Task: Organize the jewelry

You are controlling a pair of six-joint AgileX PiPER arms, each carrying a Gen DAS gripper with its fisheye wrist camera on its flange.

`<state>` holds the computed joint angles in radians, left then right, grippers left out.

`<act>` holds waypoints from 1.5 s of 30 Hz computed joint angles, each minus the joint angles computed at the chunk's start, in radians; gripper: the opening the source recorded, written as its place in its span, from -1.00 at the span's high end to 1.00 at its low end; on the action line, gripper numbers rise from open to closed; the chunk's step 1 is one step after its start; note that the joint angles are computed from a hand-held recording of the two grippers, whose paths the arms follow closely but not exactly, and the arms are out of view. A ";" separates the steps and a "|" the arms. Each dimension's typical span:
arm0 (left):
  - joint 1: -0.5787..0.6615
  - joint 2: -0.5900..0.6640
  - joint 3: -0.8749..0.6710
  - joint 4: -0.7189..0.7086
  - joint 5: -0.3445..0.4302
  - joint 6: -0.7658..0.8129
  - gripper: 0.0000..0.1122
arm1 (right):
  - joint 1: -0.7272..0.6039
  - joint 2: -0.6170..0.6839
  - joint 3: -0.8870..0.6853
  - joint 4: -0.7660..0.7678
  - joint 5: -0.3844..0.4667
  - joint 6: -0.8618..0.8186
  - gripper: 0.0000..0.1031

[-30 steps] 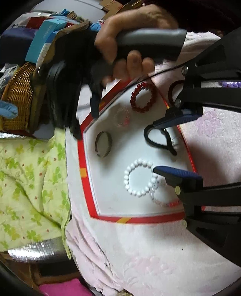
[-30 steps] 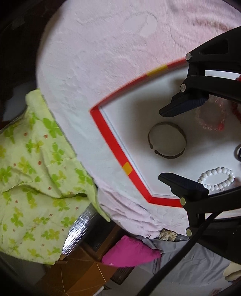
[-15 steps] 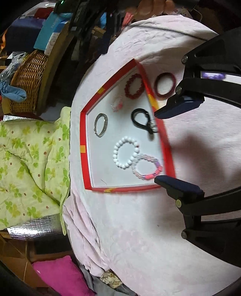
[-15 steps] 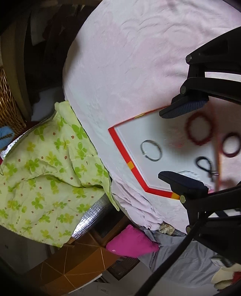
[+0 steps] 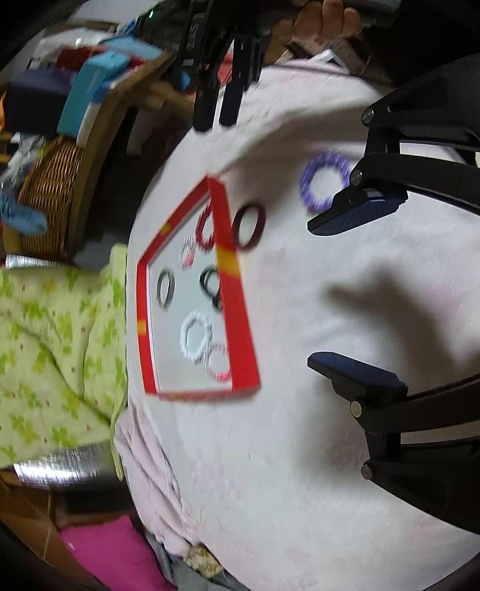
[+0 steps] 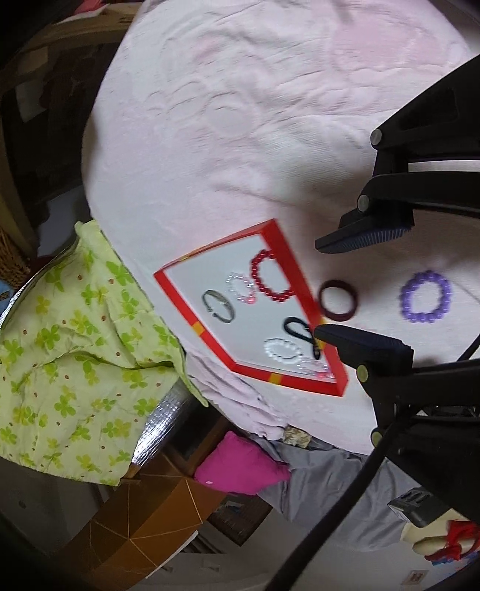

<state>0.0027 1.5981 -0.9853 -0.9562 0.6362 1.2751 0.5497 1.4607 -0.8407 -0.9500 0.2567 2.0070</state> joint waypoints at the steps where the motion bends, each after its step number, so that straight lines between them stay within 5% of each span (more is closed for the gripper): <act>1: -0.006 -0.009 0.013 -0.012 -0.001 0.023 -0.18 | 0.005 -0.004 0.010 -0.010 -0.007 0.019 0.17; 9: -0.077 -0.017 0.057 -0.026 -0.052 0.087 -0.18 | -0.005 0.029 0.001 0.058 -0.048 -0.043 0.17; 18: -0.120 0.015 0.035 -0.005 -0.026 0.059 -0.18 | -0.044 0.081 -0.039 0.328 -0.096 -0.293 0.17; 22: -0.155 0.042 0.012 0.018 -0.029 0.019 -0.18 | -0.054 0.110 -0.066 0.549 -0.116 -0.534 0.17; 27: -0.200 0.090 -0.028 0.055 -0.042 -0.033 -0.09 | -0.056 0.191 -0.156 0.703 -0.052 -0.723 0.17; 29: -0.219 0.112 -0.039 0.105 -0.052 -0.065 0.26 | -0.066 0.221 -0.188 0.748 -0.030 -0.782 0.17; 36: -0.231 0.096 -0.011 0.109 -0.103 -0.019 0.83 | -0.093 0.385 -0.390 0.845 0.136 -0.975 0.18; 38: -0.221 0.090 -0.011 0.115 -0.102 -0.022 0.83 | -0.064 0.421 -0.446 0.719 0.205 -0.907 0.35; 39: -0.217 0.089 -0.013 0.120 -0.102 -0.029 0.83 | -0.051 0.430 -0.465 0.672 0.237 -0.888 0.76; 40: -0.214 0.089 -0.016 0.130 -0.107 -0.041 0.83 | -0.031 0.444 -0.493 0.631 0.291 -0.887 0.90; 45: -0.156 0.090 -0.048 0.144 -0.102 -0.099 0.83 | -0.007 0.380 -0.416 0.543 0.286 -0.789 0.90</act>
<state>-0.1532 1.6878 -1.0331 -0.8125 0.5338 1.1764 0.5424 1.8408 -1.2568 -0.4069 0.5431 1.2179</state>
